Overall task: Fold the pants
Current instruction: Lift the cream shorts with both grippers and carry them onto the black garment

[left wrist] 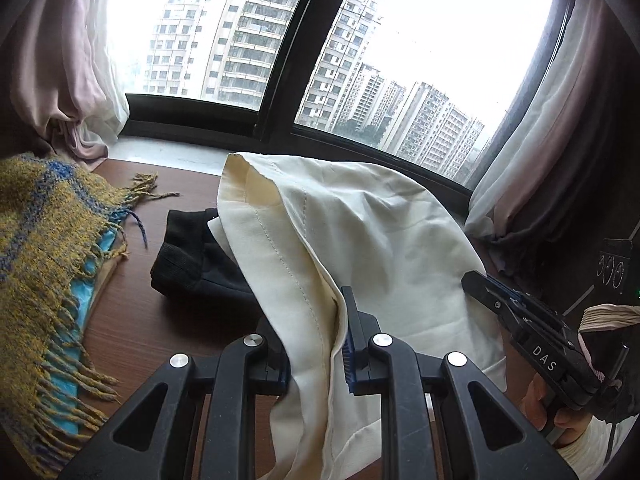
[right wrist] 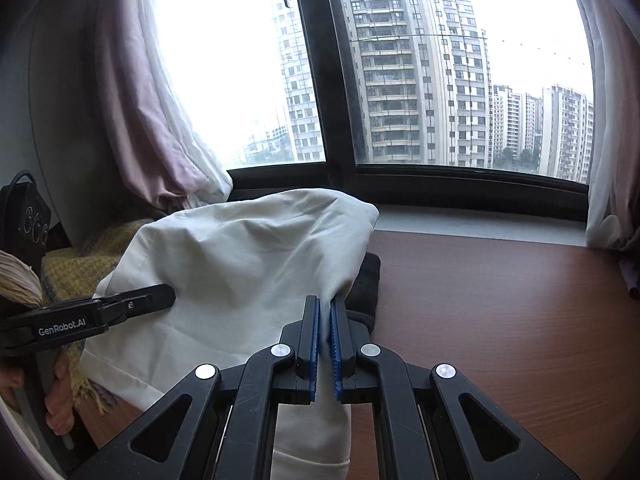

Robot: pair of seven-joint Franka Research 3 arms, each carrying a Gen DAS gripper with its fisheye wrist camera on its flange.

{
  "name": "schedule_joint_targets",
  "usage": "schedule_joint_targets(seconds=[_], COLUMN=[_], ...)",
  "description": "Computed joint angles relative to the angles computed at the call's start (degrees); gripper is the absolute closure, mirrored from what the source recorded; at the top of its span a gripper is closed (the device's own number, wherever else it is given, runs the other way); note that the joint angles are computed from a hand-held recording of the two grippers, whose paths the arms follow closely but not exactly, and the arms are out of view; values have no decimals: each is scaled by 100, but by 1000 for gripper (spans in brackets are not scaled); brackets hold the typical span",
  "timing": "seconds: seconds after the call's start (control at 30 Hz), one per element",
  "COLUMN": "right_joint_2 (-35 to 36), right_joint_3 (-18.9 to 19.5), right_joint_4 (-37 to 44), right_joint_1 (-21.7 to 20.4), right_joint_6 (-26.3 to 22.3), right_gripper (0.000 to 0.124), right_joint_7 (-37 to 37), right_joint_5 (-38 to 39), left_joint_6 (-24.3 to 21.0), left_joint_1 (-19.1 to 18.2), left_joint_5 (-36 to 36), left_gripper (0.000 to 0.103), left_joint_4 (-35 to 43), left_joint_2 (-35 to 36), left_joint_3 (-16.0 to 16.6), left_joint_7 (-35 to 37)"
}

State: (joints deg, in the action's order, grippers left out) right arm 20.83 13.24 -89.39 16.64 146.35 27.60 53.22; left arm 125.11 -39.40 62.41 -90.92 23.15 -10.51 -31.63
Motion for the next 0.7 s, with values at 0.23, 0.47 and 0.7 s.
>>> schedule_joint_targets(seconds=[0.23, 0.47, 0.7], right_joint_2=[683, 1584, 2460], right_joint_3=[28, -96, -320], right_joint_4=[806, 1879, 2930], right_joint_1=[480, 738, 967], right_joint_6=[422, 365, -216], right_gripper=[117, 117, 117], right_joint_7=[667, 1630, 2598], right_joint_5=[-744, -1782, -2795], left_joint_6=[759, 1597, 2206], left_joint_1=[557, 1002, 1140], left_joint_5=[146, 79, -319], left_gripper=[83, 83, 82], left_joint_4=[-733, -781, -843], left_joint_2=[-409, -166, 141], left_joint_3=[77, 193, 363], left_joint_7=[40, 338, 475])
